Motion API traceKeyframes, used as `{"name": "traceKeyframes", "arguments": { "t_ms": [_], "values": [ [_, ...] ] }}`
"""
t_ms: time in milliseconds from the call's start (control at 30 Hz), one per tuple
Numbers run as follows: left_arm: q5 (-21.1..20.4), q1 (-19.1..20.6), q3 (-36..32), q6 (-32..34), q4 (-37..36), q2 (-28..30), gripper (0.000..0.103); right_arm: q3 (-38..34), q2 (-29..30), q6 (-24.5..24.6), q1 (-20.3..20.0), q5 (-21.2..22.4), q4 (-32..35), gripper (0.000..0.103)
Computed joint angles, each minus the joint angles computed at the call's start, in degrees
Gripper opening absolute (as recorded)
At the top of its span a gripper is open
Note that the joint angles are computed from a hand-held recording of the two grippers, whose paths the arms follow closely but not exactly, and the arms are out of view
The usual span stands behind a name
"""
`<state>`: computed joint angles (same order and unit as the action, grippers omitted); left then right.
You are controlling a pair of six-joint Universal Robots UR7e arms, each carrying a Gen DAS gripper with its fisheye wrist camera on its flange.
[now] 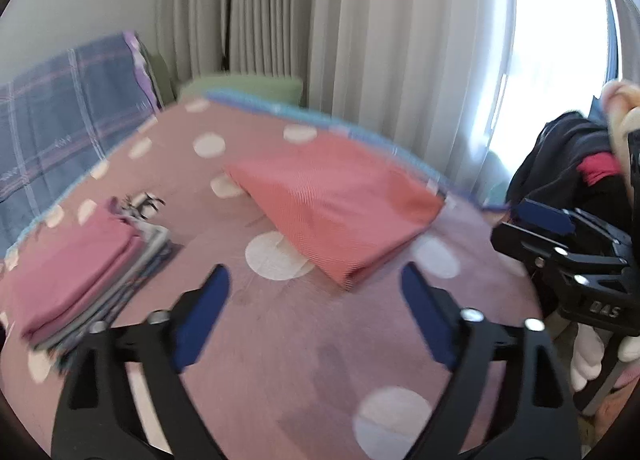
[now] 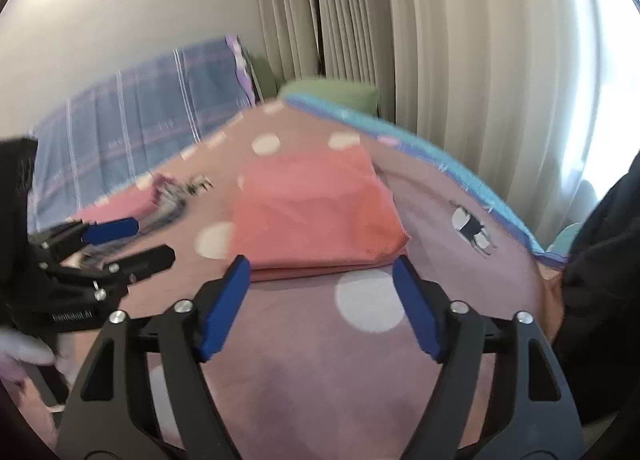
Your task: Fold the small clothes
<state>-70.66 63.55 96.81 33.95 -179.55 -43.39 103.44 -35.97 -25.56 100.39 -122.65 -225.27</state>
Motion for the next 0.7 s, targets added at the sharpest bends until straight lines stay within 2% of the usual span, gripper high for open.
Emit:
{"name": "traceKeyframes", "arguments": {
  "t_ms": [67,133,300,433,500,600,700],
  "values": [
    [-0.4,-0.6,4.4,0.0,-4.3,-2.6,0.101,2.7,-0.8,0.2,1.4,0.0,-2.9,0.090],
    [-0.1,-1.5,8.6,0.1,-8.6,-4.9,0.102,4.6,-1.1,-0.8,3.3,-1.0,-5.5,0.093],
    [2.5,-3.9,15.0,-2.4,-13.7,-9.1,0.102,7.1,-0.8,-2.0,7.0,-4.3,-9.6,0.098],
    [8.5,-6.5,18.9,-3.9,-16.1,-11.4,0.102,9.1,-0.9,0.2,8.5,-5.3,-12.2,0.101],
    [10.0,-7.3,20.6,-4.2,-16.5,-12.6,0.102,10.2,-1.1,0.8,9.0,-5.4,-12.3,0.101],
    [14.4,-9.3,23.3,-6.5,-16.9,-14.1,0.102,11.4,-1.1,2.0,9.4,-6.8,-11.2,0.101],
    [18.2,-11.1,25.9,-7.0,-18.6,-15.0,0.102,14.2,-2.4,6.2,8.8,-5.9,-8.9,0.101]
  ]
}}
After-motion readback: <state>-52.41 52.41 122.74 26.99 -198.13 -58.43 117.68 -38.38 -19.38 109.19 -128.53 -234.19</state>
